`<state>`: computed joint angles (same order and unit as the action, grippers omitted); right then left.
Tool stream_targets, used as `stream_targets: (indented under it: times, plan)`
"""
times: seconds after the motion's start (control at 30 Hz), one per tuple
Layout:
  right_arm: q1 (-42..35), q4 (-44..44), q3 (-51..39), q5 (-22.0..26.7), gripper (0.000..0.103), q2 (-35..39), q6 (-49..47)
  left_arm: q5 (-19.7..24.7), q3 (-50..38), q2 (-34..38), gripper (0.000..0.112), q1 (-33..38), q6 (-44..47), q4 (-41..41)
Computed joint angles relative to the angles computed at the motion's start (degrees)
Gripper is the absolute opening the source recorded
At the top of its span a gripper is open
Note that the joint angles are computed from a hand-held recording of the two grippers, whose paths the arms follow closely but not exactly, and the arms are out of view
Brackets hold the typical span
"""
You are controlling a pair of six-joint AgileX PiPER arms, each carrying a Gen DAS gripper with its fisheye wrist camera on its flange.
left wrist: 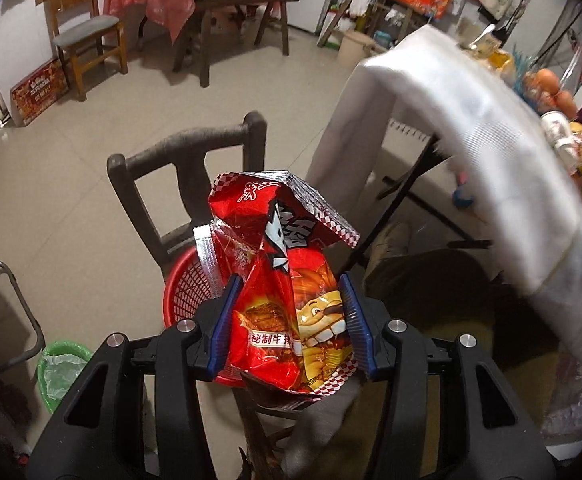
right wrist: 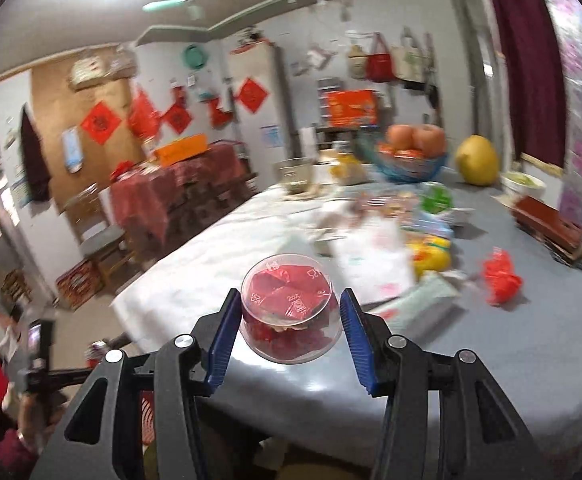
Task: Collect trash
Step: 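Carry bag and cup over the red basket and open both grippers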
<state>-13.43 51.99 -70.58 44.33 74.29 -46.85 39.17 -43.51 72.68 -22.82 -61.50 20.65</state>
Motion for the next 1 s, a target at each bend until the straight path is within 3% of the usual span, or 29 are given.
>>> stream_targets:
  times: [0.03, 0.1, 0.13, 0.27, 0.37, 0.47, 0.63, 0.73, 0.8, 1.0]
  plan:
    - [1.7, -0.8, 0.1, -0.1, 0.050, -0.5, 0.5, 0.1, -0.2, 1.0, 0.056, 0.6, 0.3, -0.4]
    - [5.1, -2.3, 0.3, -0.4, 0.050, -1.3, 2.1, 0.6, -0.3, 2.1, 0.077, 2.6, 2.2, -2.8]
    - [7.6, -3.2, 0.0, -0.3, 0.050, -1.1, 3.0, 0.3, 0.2, 1.7, 0.081, 3.4, 2.0, -3.2]
    - [16.1, -6.8, -1.2, 0.1, 0.050, 0.3, 7.4, -0.1, 2.1, -0.8, 0.086, 5.5, -0.1, -2.6]
    - [23.2, -10.0, -2.3, -0.1, 0.050, 2.6, 10.5, 5.7, 2.0, -1.2, 0.094, 3.1, -12.6, 6.7]
    - [30.3, -13.1, -3.9, 0.2, 0.051, 5.9, 13.6, 9.5, 2.9, -1.3, 0.095, 4.0, -19.5, 10.9]
    - [40.6, -17.6, -9.5, 0.8, 0.051, 15.4, 17.8, 9.1, 6.0, -4.0, 0.095, 9.9, -22.1, 11.0]
    - [45.6, -20.3, -14.4, 1.8, 0.052, 21.6, 20.5, 6.7, 8.2, -6.4, 0.095, 14.6, -21.3, 8.9]
    - [48.3, -22.0, -16.7, 1.3, 0.070, 24.4, 22.4, 5.9, 8.9, -7.4, 0.095, 15.9, -20.7, 7.7]
    - [48.4, -23.3, -15.2, -2.7, 0.074, 23.0, 23.1, 8.6, 7.3, -5.2, 0.095, 12.6, -22.6, 10.8]
